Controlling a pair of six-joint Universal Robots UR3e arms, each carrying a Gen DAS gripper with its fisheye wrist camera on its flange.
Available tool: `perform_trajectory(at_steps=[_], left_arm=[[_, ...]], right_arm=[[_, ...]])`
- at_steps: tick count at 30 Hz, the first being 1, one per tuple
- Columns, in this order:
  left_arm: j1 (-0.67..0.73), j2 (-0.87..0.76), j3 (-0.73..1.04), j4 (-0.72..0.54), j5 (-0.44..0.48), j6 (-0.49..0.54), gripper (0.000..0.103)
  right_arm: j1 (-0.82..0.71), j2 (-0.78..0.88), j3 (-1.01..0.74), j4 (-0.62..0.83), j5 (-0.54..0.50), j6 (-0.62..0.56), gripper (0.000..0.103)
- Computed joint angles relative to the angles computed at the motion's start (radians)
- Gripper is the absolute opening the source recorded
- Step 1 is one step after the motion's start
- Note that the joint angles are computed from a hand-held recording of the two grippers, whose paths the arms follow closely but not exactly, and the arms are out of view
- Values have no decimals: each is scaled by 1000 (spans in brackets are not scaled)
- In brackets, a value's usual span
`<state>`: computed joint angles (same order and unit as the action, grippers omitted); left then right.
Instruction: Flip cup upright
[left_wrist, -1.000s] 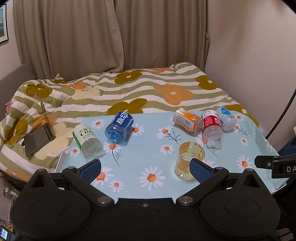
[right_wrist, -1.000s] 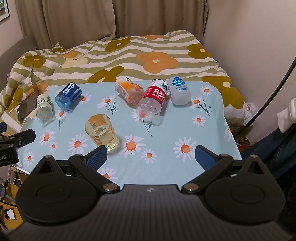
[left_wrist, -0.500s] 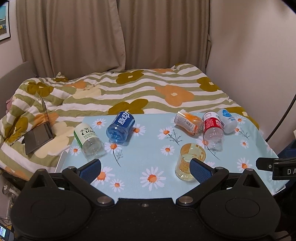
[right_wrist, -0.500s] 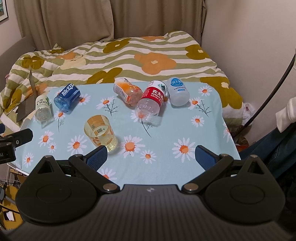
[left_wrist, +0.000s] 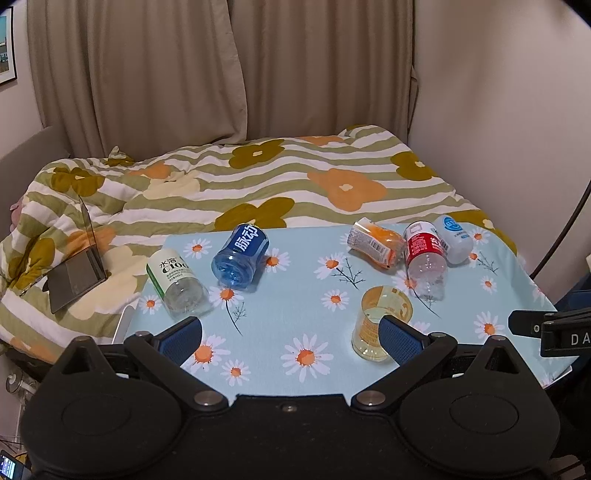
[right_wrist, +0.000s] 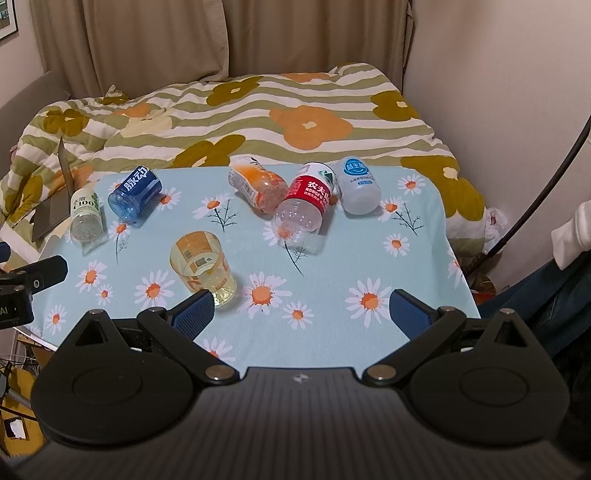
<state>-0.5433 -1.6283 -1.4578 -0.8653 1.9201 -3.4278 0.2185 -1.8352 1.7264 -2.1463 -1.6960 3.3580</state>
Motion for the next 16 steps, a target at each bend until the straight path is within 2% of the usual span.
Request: perform_trajectory(at_steps=[7, 16], left_arm=[[0, -17, 14, -5, 31, 5, 103], [21, -5, -20, 45, -1, 28, 103]], right_arm=[[9, 22, -20, -5, -14, 7, 103], [14, 32, -28, -5, -21, 9, 103]])
